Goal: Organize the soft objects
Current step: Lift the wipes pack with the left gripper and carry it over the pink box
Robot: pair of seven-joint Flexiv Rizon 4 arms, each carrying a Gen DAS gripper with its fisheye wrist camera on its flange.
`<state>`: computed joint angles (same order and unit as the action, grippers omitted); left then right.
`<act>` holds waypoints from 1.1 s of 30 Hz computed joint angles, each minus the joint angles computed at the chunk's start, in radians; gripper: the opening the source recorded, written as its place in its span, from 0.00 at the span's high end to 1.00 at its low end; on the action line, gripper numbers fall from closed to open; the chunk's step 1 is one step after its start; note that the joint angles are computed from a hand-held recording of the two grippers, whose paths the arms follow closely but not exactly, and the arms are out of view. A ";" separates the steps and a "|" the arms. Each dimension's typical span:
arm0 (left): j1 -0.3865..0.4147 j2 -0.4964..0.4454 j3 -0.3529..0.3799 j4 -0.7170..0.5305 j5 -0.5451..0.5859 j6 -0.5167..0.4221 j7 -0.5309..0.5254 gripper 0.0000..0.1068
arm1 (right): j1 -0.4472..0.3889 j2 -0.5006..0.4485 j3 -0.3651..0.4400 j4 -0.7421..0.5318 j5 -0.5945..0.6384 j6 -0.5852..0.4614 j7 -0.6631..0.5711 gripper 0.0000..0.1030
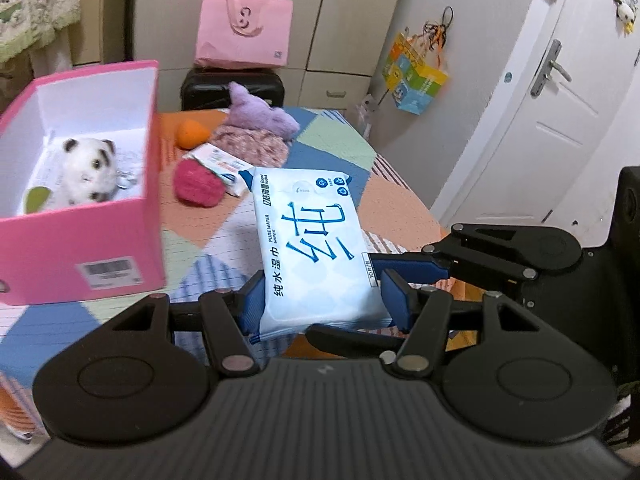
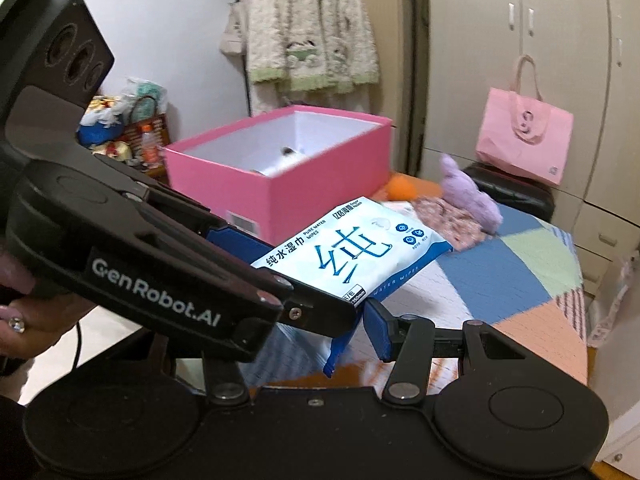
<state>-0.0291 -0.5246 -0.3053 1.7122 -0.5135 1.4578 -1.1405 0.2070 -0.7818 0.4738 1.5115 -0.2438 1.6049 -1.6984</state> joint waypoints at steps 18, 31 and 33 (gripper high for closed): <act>0.031 0.168 0.093 0.119 -0.034 -0.005 -0.014 0.45 | 0.020 -0.026 0.160 -0.145 0.030 -0.135 -0.229 0.45; 0.130 0.073 0.028 0.008 -0.115 0.010 0.086 0.45 | 0.209 -0.109 -0.012 -0.427 0.106 -0.265 -0.272 0.45; 0.146 0.054 0.018 -0.014 -0.129 0.004 0.100 0.45 | 0.236 -0.138 -0.034 -0.501 0.113 -0.314 -0.280 0.45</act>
<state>0.1167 -0.4707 -0.2876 1.6981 -0.6421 1.4623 -1.0401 0.4429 -0.9199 0.4401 1.0107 -0.1312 1.2909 -1.9787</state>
